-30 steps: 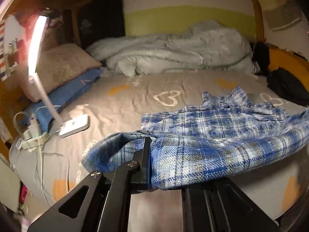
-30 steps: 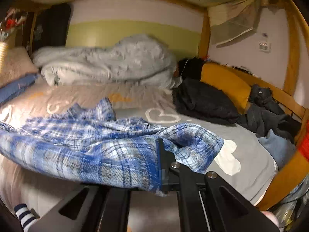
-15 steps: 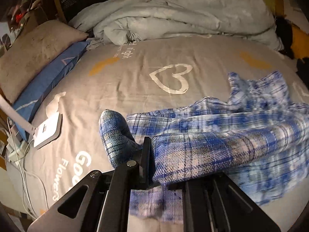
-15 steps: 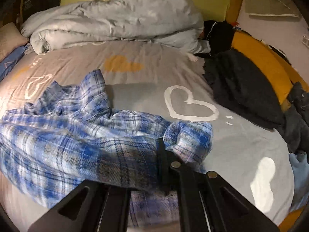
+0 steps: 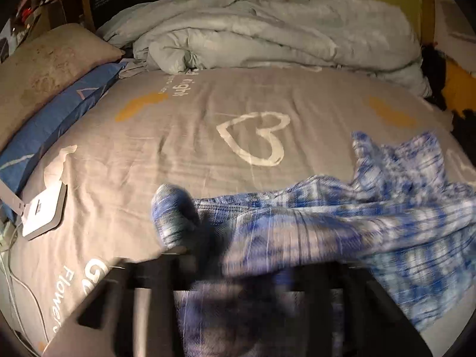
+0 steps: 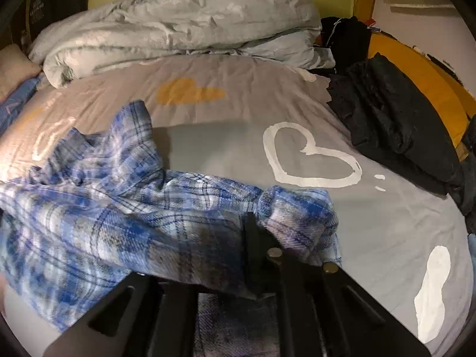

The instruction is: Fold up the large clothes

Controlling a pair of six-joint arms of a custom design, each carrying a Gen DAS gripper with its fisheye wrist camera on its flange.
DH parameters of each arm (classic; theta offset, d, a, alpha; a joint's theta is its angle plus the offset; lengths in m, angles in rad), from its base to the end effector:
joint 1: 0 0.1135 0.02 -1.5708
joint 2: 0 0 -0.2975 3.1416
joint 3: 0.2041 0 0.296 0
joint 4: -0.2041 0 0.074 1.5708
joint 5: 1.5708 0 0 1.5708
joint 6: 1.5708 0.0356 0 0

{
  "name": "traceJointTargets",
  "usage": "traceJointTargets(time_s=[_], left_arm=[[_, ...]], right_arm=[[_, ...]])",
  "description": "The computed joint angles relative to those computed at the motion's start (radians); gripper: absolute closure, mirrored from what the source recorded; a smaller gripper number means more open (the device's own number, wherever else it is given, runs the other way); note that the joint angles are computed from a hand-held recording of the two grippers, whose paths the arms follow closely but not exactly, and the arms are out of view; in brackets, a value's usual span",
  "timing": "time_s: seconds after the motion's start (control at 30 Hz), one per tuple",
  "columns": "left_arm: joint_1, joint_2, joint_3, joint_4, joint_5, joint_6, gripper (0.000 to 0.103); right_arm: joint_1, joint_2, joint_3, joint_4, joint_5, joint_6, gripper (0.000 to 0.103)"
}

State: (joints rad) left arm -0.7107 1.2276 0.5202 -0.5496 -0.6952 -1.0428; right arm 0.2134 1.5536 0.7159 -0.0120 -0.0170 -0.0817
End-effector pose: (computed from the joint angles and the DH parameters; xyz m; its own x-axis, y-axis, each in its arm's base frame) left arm 0.1744 -0.1200 0.1545 -0.6665 -0.3015 -0.6818 -0.4458 0.8942 0.0403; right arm 0.3183 0.0696 0.1534 -0.7134 -0.2381 -0.6591 -0.2819 0.9586 -0.0412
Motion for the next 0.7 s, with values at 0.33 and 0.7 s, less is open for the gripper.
traceJointTargets(time_s=[0.33,0.7], left_arm=[[-0.339,-0.261,0.047,-0.272,-0.286,-0.199,0.000],[-0.567,-0.133,0.104,-0.678,-0.218,-0.738,0.000]], right_arm=[[-0.107,-0.251,-0.118,0.028,-0.208,0.057,0.000],[-0.204,-0.481,-0.213,-0.022,-0.247,0.043,0.000]])
